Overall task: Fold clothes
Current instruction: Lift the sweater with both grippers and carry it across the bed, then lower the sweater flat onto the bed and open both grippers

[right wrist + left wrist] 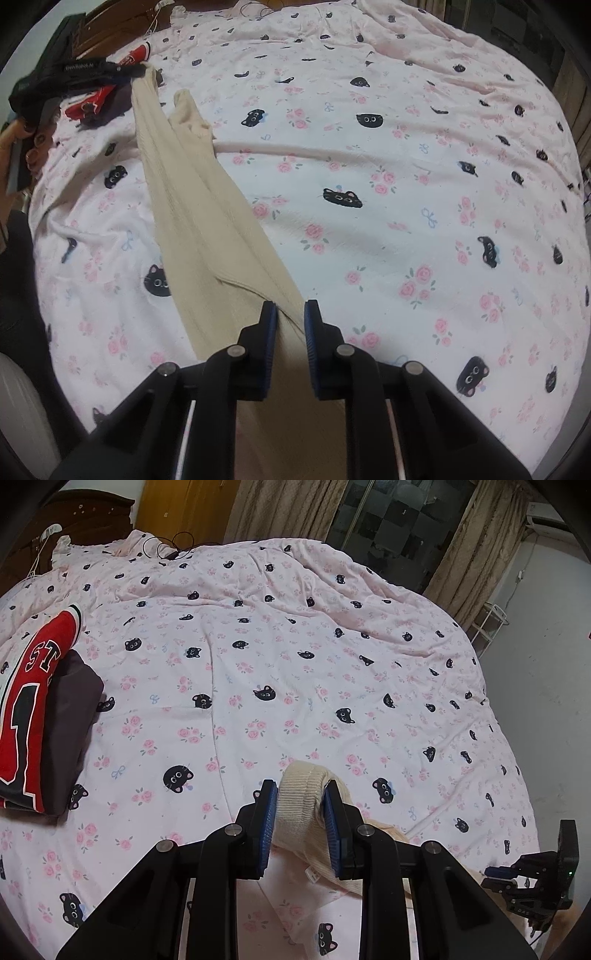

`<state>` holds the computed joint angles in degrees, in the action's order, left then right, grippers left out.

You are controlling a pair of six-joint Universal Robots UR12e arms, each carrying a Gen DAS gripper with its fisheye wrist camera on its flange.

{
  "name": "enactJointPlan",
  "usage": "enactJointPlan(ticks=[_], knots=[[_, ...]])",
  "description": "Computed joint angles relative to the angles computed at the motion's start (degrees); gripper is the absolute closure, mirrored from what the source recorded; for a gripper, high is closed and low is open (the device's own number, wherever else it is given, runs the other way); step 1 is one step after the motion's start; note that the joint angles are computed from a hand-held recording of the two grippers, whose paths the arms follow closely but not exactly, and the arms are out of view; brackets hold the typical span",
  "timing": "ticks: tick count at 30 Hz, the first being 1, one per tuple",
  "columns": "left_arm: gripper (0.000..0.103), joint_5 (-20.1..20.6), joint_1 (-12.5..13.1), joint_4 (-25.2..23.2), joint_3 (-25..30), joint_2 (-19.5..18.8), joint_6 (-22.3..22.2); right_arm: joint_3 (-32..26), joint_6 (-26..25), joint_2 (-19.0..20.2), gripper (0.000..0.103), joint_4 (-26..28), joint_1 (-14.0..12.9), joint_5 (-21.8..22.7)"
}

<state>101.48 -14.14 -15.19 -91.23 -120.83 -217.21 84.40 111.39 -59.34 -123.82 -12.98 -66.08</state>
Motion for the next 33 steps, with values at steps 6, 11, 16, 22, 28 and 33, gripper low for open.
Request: enactJointPlan(ticks=[6, 11, 16, 22, 28, 33], knots=[[0.081, 0.08, -0.06, 0.71, -0.1, -0.1, -0.3, -0.07, -1.0, 0.3, 0.094, 0.5, 0.73, -0.04], [0.081, 0.21, -0.02, 1.54, -0.3, -0.01, -0.23, 0.29, -1.43, -0.64, 0.101, 0.26, 0.09, 3.38], [0.081, 0.74, -0.11, 2.43, -0.55, 0.33, 0.1, -0.44, -0.86, -1.41, 0.101, 2.33, -1.47, 8.38], [0.081, 1.9, -0.48, 3.42, -2.38, 2.09, -0.16, -0.03, -6.94, -4.0, 0.101, 9.61, -3.32, 13.62], [0.081, 2.08, -1.18, 3.6, -6.13, 4.56, -1.55, 2.48, -16.44, -8.28, 0.101, 19.0, -4.98, 16.14], [0.079, -3.16, -0.95, 0.65, -7.01, 4.34, -1.43, 6.72, -17.93, -11.22, 0.101, 17.3, -4.77, 13.32]])
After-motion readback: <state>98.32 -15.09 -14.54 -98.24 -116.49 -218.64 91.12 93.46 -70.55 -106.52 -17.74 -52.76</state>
